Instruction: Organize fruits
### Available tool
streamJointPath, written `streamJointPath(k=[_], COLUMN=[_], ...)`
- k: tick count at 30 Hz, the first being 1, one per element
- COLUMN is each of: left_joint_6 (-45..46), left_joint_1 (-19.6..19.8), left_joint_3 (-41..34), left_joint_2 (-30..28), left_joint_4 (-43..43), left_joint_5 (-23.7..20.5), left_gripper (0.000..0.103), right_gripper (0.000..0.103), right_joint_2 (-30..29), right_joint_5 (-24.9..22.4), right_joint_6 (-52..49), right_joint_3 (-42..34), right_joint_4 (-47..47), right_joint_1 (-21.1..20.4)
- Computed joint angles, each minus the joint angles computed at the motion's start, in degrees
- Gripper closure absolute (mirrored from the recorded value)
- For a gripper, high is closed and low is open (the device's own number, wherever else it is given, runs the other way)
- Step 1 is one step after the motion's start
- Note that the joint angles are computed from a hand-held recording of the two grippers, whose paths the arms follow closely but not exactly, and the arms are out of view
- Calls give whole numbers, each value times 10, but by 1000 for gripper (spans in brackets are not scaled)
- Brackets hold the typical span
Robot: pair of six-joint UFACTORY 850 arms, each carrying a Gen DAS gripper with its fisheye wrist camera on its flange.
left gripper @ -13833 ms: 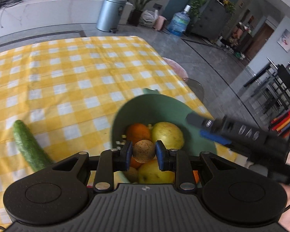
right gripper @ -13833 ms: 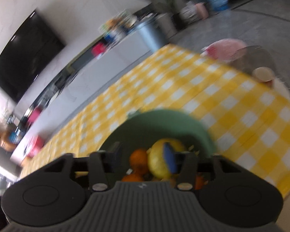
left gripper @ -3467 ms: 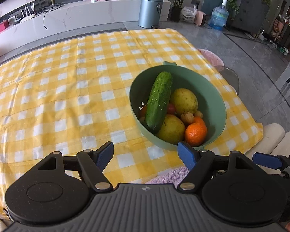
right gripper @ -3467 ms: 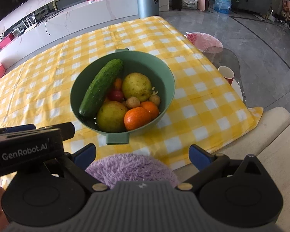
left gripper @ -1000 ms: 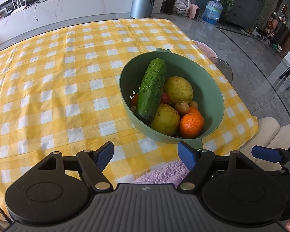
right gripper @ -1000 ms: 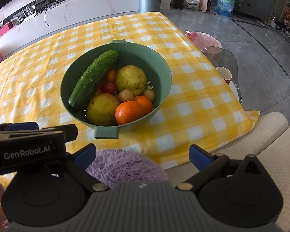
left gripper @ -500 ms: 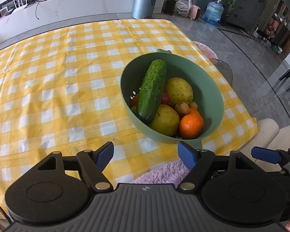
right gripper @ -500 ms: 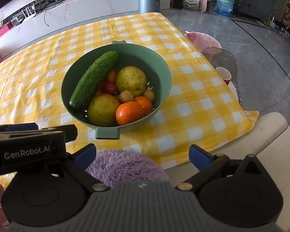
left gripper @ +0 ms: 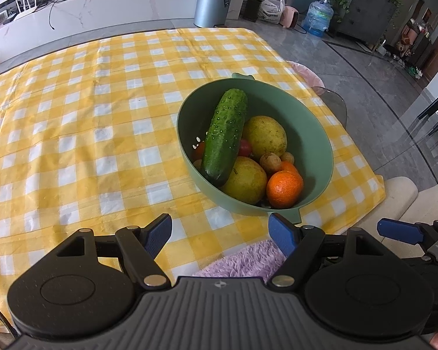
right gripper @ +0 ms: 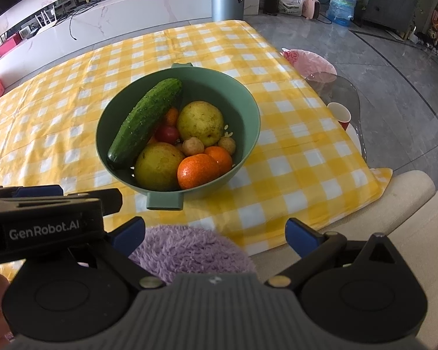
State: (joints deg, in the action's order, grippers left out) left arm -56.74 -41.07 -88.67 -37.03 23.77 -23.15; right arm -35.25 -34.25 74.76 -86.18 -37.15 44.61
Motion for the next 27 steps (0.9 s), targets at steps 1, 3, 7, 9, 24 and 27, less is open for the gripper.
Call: streamJointPath(k=[1, 3, 7, 9, 24, 27], left_joint_6=[2, 5, 3, 3, -10, -19], left_joint_1=[0, 0, -1, 0, -1, -1], left_joint_3=[-1, -1, -4, -3, 6, 10], left_joint_2=[0, -1, -2, -1, 4, 7], left_joint_4=[-2, -5, -1, 0, 7, 14], left_joint_5=[-1, -2, -8, -7, 2, 3], left_gripper=[15, 15, 15, 15, 14, 14], right_gripper=[5, 5, 5, 5, 5, 5], right_joint_2=[0, 0, -1, -2, -1, 1], right_joint_5=[0, -1, -4, -5, -10, -9], right_joint_6=[0, -1, -5, -6, -5, -1], right_joint_3=[0, -1, -3, -4, -4, -3], right_joint_4=[0, 2, 3, 2, 0, -4], right_joint_1=[0, 0, 0, 1, 3, 4])
